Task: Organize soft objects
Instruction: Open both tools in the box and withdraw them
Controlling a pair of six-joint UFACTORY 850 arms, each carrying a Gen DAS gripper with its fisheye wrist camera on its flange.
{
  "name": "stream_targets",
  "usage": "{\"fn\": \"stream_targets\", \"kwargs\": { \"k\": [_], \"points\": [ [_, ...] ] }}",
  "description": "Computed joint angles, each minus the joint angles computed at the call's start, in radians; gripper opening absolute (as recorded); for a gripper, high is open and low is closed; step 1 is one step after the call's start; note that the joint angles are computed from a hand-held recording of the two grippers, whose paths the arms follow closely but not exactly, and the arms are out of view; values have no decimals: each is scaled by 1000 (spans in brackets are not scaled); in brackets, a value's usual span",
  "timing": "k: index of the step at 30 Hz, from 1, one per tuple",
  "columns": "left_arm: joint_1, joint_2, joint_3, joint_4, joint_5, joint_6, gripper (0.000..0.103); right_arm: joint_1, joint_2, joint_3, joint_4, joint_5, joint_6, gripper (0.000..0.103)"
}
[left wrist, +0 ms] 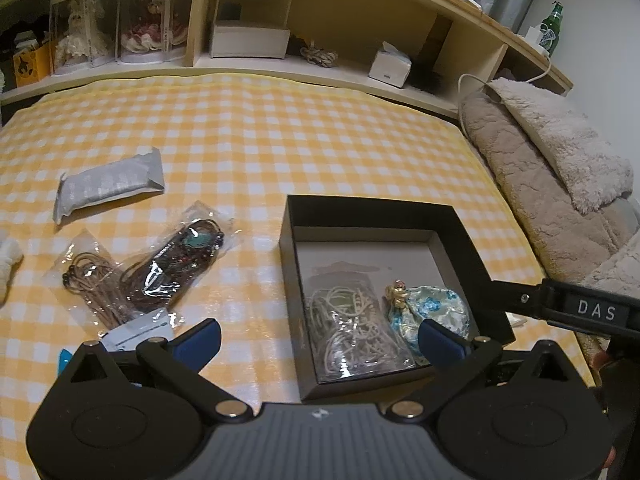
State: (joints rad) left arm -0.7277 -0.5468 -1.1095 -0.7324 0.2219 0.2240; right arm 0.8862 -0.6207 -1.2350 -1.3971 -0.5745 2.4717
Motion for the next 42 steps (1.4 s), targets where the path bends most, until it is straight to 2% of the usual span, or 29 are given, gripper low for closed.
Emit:
{"fn": "stream_targets", "kwargs": {
  "k": [8,14,19,25,31,35,42],
  "points": [
    [21,37,34,-105,22,116,103,6,2,2,7,-28,-14,103],
    [47,77,67,-172,39,217,103,24,6,-6,-17,-93,9,103],
    [88,123,120,-119,68,181,103,43,-10,-37,-75,-126,51,103],
    [142,174,177,-85,96,160,103,62,-50,-102,-121,-108,42,103],
    [189,209,228,-57,123,160,103,79,-106,-183,-104,-91,-45,103],
    [223,235,278,109,143,7,103,89,-131,-218,-108,-87,-65,103],
    [277,243,317,226,175,-107,103,112,-168,-268,-152,-95,-72,103]
  ]
}}
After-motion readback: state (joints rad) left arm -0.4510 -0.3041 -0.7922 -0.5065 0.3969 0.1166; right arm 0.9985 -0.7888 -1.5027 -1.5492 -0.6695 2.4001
